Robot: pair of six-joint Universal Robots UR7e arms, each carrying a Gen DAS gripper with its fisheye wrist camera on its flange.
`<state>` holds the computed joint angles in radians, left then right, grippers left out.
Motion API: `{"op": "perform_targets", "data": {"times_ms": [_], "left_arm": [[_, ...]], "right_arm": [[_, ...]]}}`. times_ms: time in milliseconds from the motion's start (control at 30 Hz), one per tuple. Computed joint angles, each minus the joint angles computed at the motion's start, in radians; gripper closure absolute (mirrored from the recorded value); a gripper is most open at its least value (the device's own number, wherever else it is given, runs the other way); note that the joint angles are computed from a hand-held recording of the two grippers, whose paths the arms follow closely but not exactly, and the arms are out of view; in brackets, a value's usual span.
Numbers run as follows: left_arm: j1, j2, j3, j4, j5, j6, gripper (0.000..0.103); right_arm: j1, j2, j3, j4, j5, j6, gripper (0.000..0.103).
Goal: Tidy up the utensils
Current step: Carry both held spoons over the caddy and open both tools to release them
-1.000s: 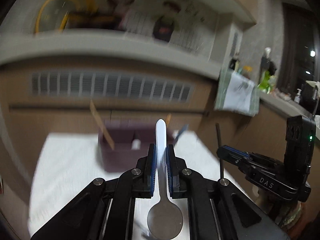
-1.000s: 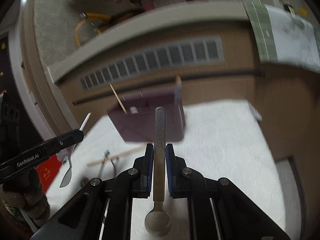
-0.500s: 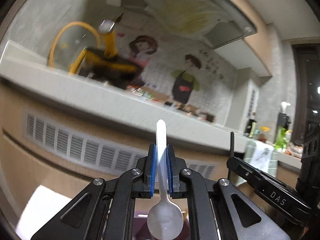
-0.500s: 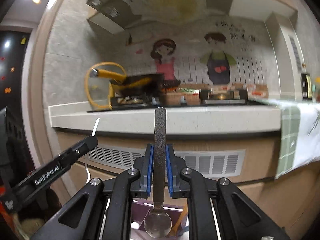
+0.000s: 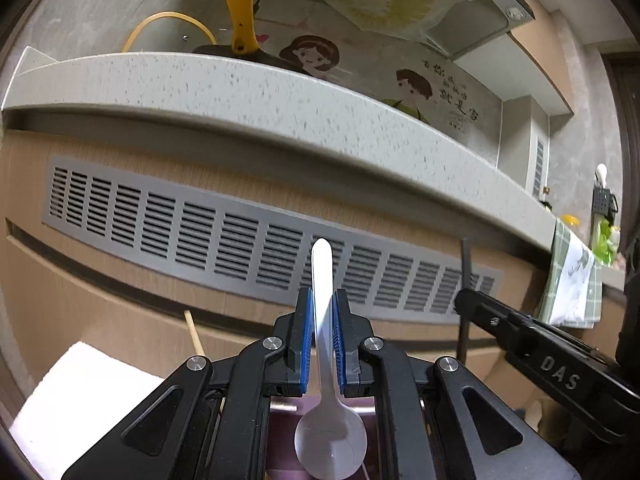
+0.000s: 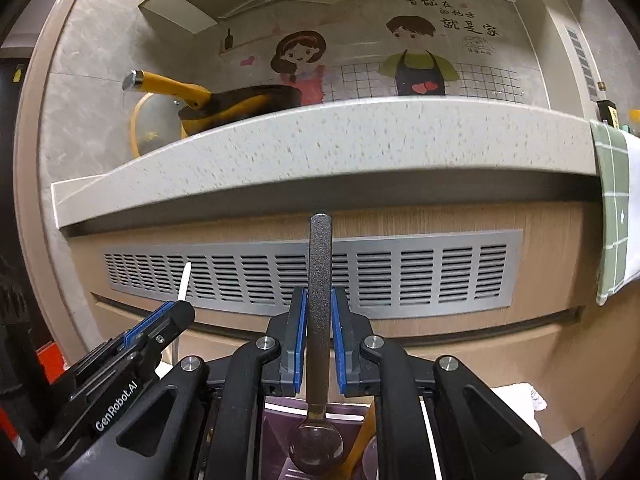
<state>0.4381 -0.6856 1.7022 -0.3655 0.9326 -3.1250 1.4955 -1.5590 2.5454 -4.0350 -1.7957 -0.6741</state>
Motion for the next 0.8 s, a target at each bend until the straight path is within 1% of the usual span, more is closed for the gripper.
{"op": "perform_targets", "data": {"times_ms": [67,100,133,167,200,233,300,333,433,533,567,633,733,767,800], "left_arm": [[-0.004,0.008,0.007,0.005,0.007,0.008,0.091],[-0.003,0.011,0.009,0.023,0.017,0.006,0.09],[-0.003,0.012,0.005,0.041,0.021,0.001,0.086],[-0.001,0.013,-0.002,0.074,0.024,-0.019,0.079],[0.001,0.01,-0.007,0.102,0.027,-0.048,0.074],[0.003,0.003,-0.007,0.12,0.033,-0.073,0.067],[0.003,-0.031,0.004,0.161,0.042,-0.134,0.065],[-0.003,-0.046,0.013,0.166,0.03,-0.145,0.064],[-0.038,-0.122,0.06,0.191,-0.034,-0.185,0.062],[-0.076,-0.216,0.135,0.219,-0.091,-0.24,0.06],[-0.097,-0.249,0.165,0.241,-0.125,-0.271,0.06],[-0.125,-0.291,0.198,0.305,-0.162,-0.326,0.06],[-0.185,-0.351,0.265,0.443,-0.212,-0.437,0.06],[-0.2,-0.364,0.281,0.476,-0.222,-0.465,0.06],[-0.22,-0.377,0.302,0.527,-0.236,-0.513,0.06]], "right_arm": [[-0.02,0.006,0.01,0.005,0.005,0.002,0.092],[-0.032,-0.015,0.016,0.054,0.008,0.015,0.091],[-0.041,-0.042,0.019,0.114,0.011,0.032,0.091],[-0.056,-0.076,0.024,0.179,0.026,0.049,0.091],[-0.072,-0.113,0.032,0.24,0.047,0.067,0.09],[-0.075,-0.13,0.037,0.26,0.046,0.074,0.088],[-0.066,-0.167,0.052,0.284,0.026,0.073,0.086],[-0.057,-0.18,0.058,0.283,0.015,0.069,0.086],[-0.014,-0.234,0.088,0.264,-0.022,0.047,0.086],[0.055,-0.297,0.116,0.281,-0.078,0.046,0.086],[0.085,-0.319,0.124,0.298,-0.105,0.048,0.086],[0.134,-0.346,0.144,0.316,-0.15,0.051,0.086],[0.206,-0.404,0.181,0.406,-0.217,0.071,0.086],[0.221,-0.448,0.198,0.476,-0.223,0.084,0.086],[0.222,-0.51,0.215,0.573,-0.21,0.095,0.086]]}}
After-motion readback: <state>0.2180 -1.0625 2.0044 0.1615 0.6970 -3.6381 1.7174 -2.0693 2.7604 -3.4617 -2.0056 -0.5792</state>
